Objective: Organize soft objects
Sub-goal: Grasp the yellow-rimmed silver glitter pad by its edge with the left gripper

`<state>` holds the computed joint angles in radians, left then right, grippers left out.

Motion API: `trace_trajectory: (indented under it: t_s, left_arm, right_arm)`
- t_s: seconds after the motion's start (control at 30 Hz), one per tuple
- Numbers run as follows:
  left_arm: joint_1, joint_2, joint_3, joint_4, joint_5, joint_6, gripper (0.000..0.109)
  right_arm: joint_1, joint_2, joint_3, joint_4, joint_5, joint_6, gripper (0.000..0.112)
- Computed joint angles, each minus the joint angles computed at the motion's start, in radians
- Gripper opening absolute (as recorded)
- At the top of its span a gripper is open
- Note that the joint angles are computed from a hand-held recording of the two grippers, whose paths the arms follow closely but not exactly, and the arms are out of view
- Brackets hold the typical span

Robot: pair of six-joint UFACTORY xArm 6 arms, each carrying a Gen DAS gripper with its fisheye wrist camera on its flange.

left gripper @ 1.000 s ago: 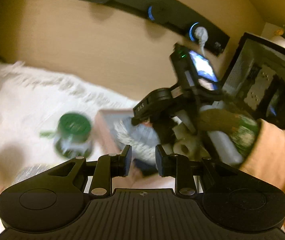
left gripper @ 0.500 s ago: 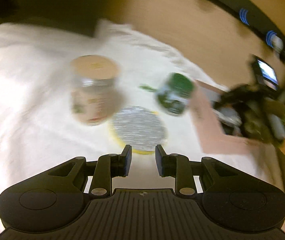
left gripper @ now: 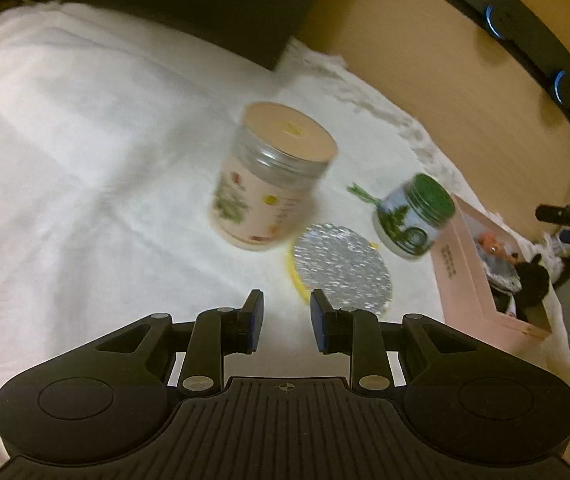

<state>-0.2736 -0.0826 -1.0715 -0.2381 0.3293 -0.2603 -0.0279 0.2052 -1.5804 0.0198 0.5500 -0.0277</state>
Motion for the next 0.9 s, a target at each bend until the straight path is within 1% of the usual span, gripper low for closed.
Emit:
trace_trajectory:
  t_s: [0.07,0.17,0.27,0.33,0.37,0.4,0.43,0.47,0.5,0.6,0.73,0.77,0.83,0.9]
  left_arm:
    - [-0.013,0.038,-0.033,-0.047,-0.004,0.052,0.028]
    - [-0.022,0.086,-0.076,-0.139,0.004,0.134,0.028]
    - [-0.019,0.130,-0.122,-0.235,0.036,0.180,0.028]
    - [-0.017,0.164,-0.159,-0.264,0.053,0.202,0.028]
    - [-0.015,0.174,-0.172,-0.254,0.060,0.200,0.028]
    - [-0.015,0.187,-0.187,-0.243,0.069,0.195,0.028]
    - [-0.015,0.195,-0.197,-0.242,0.077,0.195,0.028]
    - [-0.013,0.203,-0.207,-0.243,0.086,0.195,0.028]
    - [-0.013,0.209,-0.214,-0.241,0.091,0.192,0.028]
    - [-0.013,0.225,-0.233,-0.221,0.108,0.178,0.028]
    - [-0.007,0.243,-0.241,-0.226,0.101,0.152,0.028]
    - [-0.005,0.248,-0.240,-0.254,0.091,0.152,0.028]
    - [-0.002,0.265,-0.244,-0.359,0.076,0.171,0.029]
    - [-0.006,0.278,-0.242,-0.457,0.035,0.197,0.032]
  right_arm:
    - [0.019,-0.019,0.017,0.051,0.021,-0.052,0.087]
    - [0.071,-0.010,0.001,0.144,0.098,-0.140,0.087]
    - [0.123,0.043,-0.048,0.178,0.151,-0.187,0.087]
    - [0.154,0.098,-0.100,0.182,0.188,-0.186,0.086]
    - [0.167,0.136,-0.136,0.174,0.210,-0.180,0.080]
    - [0.178,0.166,-0.162,0.160,0.224,-0.168,0.062]
    - [0.186,0.203,-0.202,0.139,0.252,-0.154,0.051]
    - [0.193,0.255,-0.262,0.114,0.298,-0.133,0.035]
    - [0.199,0.285,-0.294,0.098,0.324,-0.112,0.033]
    - [0.204,0.335,-0.338,0.076,0.352,-0.080,0.033]
    - [0.197,0.349,-0.341,0.106,0.349,-0.097,0.033]
    - [0.193,0.348,-0.338,0.115,0.349,-0.110,0.033]
    - [0.189,0.348,-0.337,0.132,0.349,-0.128,0.033]
    - [0.179,0.345,-0.323,0.155,0.340,-0.146,0.033]
